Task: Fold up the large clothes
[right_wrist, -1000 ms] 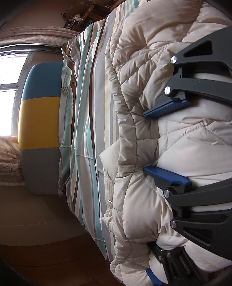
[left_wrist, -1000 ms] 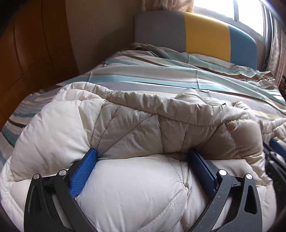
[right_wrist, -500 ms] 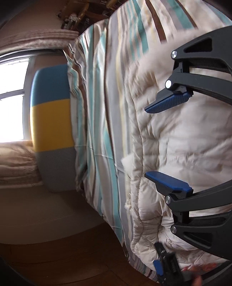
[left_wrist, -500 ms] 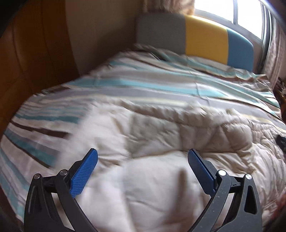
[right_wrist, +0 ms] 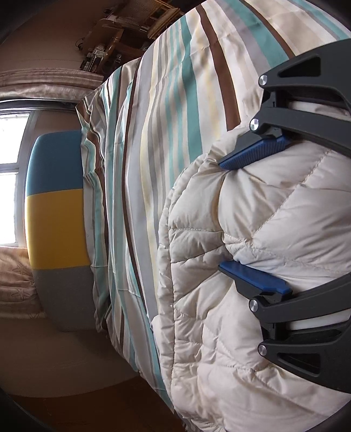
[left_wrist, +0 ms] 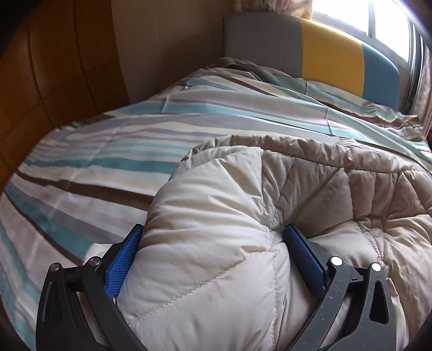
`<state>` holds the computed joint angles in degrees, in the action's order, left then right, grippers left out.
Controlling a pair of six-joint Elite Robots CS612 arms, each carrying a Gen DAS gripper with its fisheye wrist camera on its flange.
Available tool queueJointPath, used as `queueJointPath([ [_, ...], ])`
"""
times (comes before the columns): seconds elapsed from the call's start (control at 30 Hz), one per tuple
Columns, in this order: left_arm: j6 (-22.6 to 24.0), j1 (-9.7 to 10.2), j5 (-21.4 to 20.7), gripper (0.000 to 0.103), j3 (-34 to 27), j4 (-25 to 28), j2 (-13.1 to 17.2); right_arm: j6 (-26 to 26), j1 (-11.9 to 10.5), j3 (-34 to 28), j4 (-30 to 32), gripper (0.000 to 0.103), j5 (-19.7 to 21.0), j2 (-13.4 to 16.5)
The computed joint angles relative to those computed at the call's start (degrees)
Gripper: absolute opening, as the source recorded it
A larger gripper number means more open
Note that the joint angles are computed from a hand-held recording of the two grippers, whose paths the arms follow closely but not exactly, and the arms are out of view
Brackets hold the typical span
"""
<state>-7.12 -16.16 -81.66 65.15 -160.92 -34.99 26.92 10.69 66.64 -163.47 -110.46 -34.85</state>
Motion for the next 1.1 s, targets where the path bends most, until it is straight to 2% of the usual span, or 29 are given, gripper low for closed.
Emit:
queueJointPath([
  [0.1,-1.1,0.43,-2.2,0.100,-0.5,1.1,0.2,0.1,-0.1,0.1,0.6,0.071,0.4,-0.1],
  [0.2,-1.4,0.42,-2.5,0.100,-0.5,1.7,0.0,-0.2,0.1,-0.5,1.7,0.071,-0.2,0.0],
  [0.3,-2.0,0.32,-1.8,0.100,1.3,2.9,-1.9,-0.7,0.3,-1.2,3.2,0.072,-0.8,0.1],
  [0.5,-2.6,0.64,0.6,0.100,10.4,-8.1,-6.6,-2.6,1.0,-0.1,2.8,0.077,-1.7,-1.3],
  [0.6,-5.0,1.01,1.3,0.100,12.9,-9.8,-7.8,-3.9,1.6,1.4,0.9,0.079,-1.9,-2.3],
  [0.77,-11.2,2.20,-1.5,0.100,16.8,-11.3,-9.5,-5.1,2.8,3.8,-1.6,0.080,-2.0,-3.8],
  [0.93,-15.9,3.01,-4.8,0.100,21.3,-13.0,-11.2,-3.6,4.0,6.3,-3.9,0.081,-1.2,-5.2],
  [1.1,-18.5,3.66,-9.2,0.100,25.3,-16.6,-12.6,-3.7,5.5,8.0,-6.6,0.081,-0.3,-5.9],
])
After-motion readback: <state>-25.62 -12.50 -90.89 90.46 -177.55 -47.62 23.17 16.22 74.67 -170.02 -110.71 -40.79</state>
